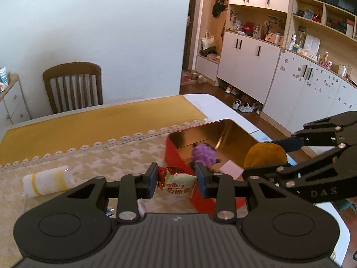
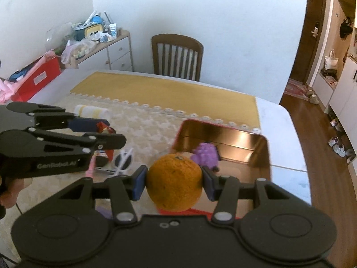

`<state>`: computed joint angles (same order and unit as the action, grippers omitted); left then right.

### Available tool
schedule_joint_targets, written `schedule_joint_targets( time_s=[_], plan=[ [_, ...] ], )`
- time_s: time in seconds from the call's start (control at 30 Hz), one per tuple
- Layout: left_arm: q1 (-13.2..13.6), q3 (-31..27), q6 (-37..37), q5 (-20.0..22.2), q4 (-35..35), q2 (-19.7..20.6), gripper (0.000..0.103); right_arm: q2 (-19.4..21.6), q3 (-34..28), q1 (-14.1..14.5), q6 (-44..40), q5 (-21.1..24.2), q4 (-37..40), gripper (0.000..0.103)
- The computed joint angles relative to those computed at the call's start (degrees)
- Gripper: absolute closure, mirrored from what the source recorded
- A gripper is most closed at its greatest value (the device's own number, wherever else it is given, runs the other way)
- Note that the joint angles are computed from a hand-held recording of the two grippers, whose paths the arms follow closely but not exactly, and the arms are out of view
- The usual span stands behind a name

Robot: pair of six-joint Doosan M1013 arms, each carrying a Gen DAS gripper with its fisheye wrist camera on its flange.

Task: Organize rigid objects
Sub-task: 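Carry orange into red tin with right gripper while left gripper drops packet in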

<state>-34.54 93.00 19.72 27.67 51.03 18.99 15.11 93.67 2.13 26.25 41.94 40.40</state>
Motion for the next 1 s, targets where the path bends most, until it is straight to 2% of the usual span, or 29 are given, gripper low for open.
schedule_joint_targets(
  time_s=[0.23,0.4,0.57,0.8,1.0],
  plan=[
    [-0.93,-4.86,5.35,0.58,-4.78,3.64,0.068,2.74,-3.02,-2.45,0.66,0.39,-0.72,0.052],
    [-1.48,-8.96,10.78,2.45,-9.69,6.86,0.068,5.60,-6.14,-3.22,3.00,1.80,-2.51,0.052],
    [-1.70,-12.36,14.47,5.23,-13.18,9.66,0.068,7.83,-8.49,-3.21,3.32,2.63,-3.48,0.052],
    [-1.59,-16.51,19.15,9.89,-17.04,13.21,0.068,11.44,-12.32,-2.10,8.46,4.04,-7.77,0.052],
    [-1.07,-18.66,20.17,12.88,-18.87,15.10,0.068,12.89,-13.29,-1.28,8.71,4.78,-9.66,0.052]
  ],
)
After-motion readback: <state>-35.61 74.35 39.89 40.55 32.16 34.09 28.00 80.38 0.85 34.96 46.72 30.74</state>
